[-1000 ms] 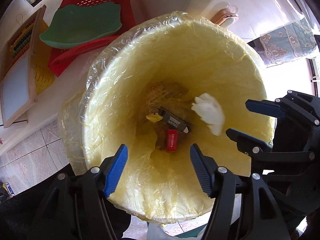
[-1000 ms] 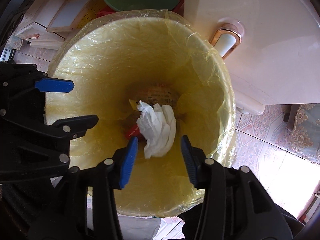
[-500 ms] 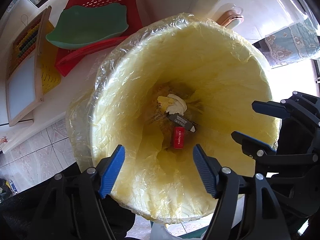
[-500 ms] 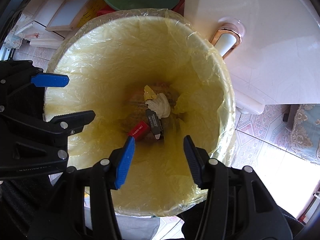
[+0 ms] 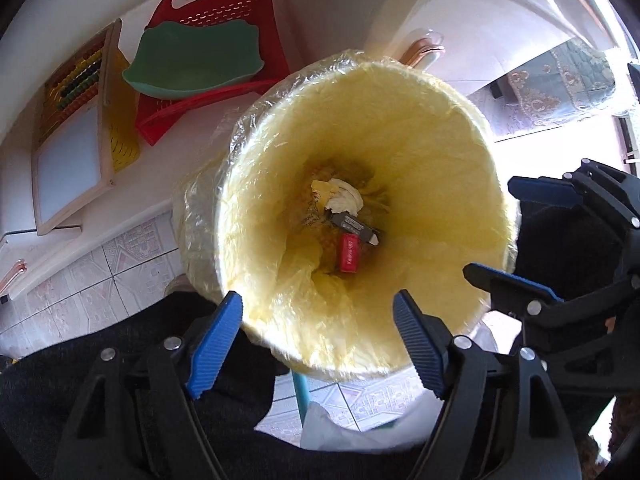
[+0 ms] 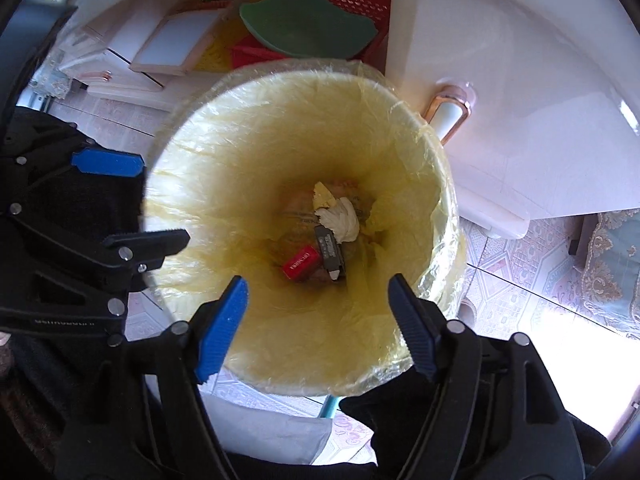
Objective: Collect trash
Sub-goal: 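Withdraw both tools from the bin and reach over the table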
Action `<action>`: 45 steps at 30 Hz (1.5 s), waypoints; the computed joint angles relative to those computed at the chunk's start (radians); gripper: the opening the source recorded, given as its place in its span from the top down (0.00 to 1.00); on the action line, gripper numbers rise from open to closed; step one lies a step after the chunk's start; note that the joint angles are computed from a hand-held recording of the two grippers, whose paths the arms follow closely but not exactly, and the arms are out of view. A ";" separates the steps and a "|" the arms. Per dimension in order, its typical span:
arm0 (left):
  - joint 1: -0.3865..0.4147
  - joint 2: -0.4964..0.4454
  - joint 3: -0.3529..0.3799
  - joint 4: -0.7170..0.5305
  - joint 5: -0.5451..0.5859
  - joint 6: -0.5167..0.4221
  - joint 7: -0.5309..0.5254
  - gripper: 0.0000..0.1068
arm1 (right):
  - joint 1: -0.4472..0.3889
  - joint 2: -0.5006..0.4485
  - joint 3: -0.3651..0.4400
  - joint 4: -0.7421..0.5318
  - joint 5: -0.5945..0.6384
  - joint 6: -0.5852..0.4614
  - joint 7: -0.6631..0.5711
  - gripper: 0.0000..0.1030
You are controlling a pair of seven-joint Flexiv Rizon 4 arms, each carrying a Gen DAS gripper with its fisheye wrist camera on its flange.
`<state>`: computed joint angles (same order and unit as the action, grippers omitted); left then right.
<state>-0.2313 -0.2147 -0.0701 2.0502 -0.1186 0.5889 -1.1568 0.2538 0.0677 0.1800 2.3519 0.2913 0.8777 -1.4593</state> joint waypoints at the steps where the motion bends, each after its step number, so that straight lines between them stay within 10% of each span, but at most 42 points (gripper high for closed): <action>1: 0.010 0.032 0.002 0.006 -0.024 -0.031 0.023 0.29 | -0.006 0.040 -0.007 -0.009 0.042 -0.030 -0.031 0.25; 7: 0.036 0.220 0.031 -0.048 0.024 -0.146 0.087 0.28 | -0.046 0.242 -0.033 -0.076 -0.045 -0.198 0.011 0.20; 13: 0.086 0.220 0.020 -0.340 0.061 -0.363 0.146 0.22 | -0.059 0.308 -0.088 -0.277 -0.111 -0.307 0.080 0.11; 27: 0.063 -0.133 -0.004 -1.139 0.141 -0.723 0.145 0.11 | -0.083 0.117 -0.083 -0.668 -0.277 -0.404 0.189 0.06; 45: -0.003 -0.440 0.066 -1.497 0.203 -0.800 0.233 0.11 | -0.087 -0.045 -0.070 -0.773 -0.337 -0.448 0.277 0.06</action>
<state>-0.2342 -0.6549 -0.0042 0.5528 0.0846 -0.2114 -0.9235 0.1667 0.0222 0.1097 1.5791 -0.0456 0.4300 -1.1827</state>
